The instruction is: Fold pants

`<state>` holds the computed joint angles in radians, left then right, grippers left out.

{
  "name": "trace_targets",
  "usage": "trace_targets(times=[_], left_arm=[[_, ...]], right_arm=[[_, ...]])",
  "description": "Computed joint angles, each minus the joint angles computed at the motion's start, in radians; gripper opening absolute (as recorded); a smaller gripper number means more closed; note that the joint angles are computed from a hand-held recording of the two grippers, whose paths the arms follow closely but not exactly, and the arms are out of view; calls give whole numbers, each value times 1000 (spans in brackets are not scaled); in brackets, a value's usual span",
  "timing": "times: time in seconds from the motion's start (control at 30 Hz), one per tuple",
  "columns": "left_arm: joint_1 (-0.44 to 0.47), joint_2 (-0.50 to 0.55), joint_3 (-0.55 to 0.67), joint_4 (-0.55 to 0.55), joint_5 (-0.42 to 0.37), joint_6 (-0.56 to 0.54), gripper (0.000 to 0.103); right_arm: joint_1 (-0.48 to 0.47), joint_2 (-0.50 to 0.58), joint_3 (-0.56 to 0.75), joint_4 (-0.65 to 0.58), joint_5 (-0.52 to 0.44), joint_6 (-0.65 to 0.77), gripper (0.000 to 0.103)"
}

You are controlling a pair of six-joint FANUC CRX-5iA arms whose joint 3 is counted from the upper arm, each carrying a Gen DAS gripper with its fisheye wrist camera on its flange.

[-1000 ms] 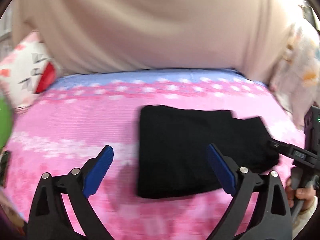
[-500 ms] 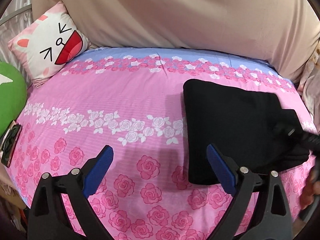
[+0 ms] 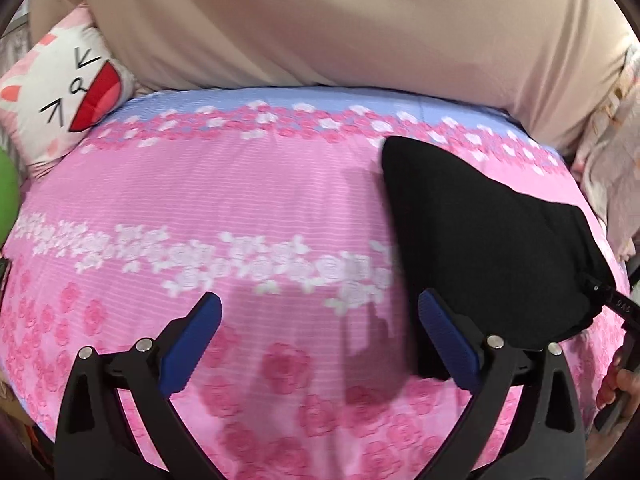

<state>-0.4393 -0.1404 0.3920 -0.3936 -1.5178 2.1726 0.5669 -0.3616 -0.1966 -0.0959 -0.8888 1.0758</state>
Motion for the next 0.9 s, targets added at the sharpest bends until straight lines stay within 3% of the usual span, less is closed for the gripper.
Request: trace_targets(times=[0.2, 0.33, 0.43, 0.47, 0.53, 0.57, 0.7, 0.8, 0.83, 0.9], left_arm=[[21, 42, 10, 70, 34, -2, 97], [12, 52, 17, 59, 26, -14, 97], [13, 50, 14, 45, 18, -11, 97], [20, 43, 6, 50, 21, -10, 97], [36, 25, -12, 63, 29, -15, 97], [43, 12, -23, 61, 29, -18, 97], [69, -32, -59, 54, 24, -31, 97], [94, -62, -87, 52, 24, -46, 97], [97, -65, -90, 52, 24, -46, 97], [111, -73, -99, 60, 29, -53, 97]], right_arm=[[22, 3, 30, 64, -22, -19, 26], [71, -44, -16, 213, 67, -127, 40], [81, -9, 81, 88, 91, 44, 42], [82, 27, 142, -7, 80, 147, 40], [101, 92, 220, -84, 53, 245, 23], [126, 149, 269, -89, 41, 272, 5], [130, 344, 439, -191, -27, 305, 2], [134, 526, 601, -303, -192, 365, 0], [139, 537, 599, -332, -176, 399, 0], [175, 532, 594, -271, -167, 381, 0]])
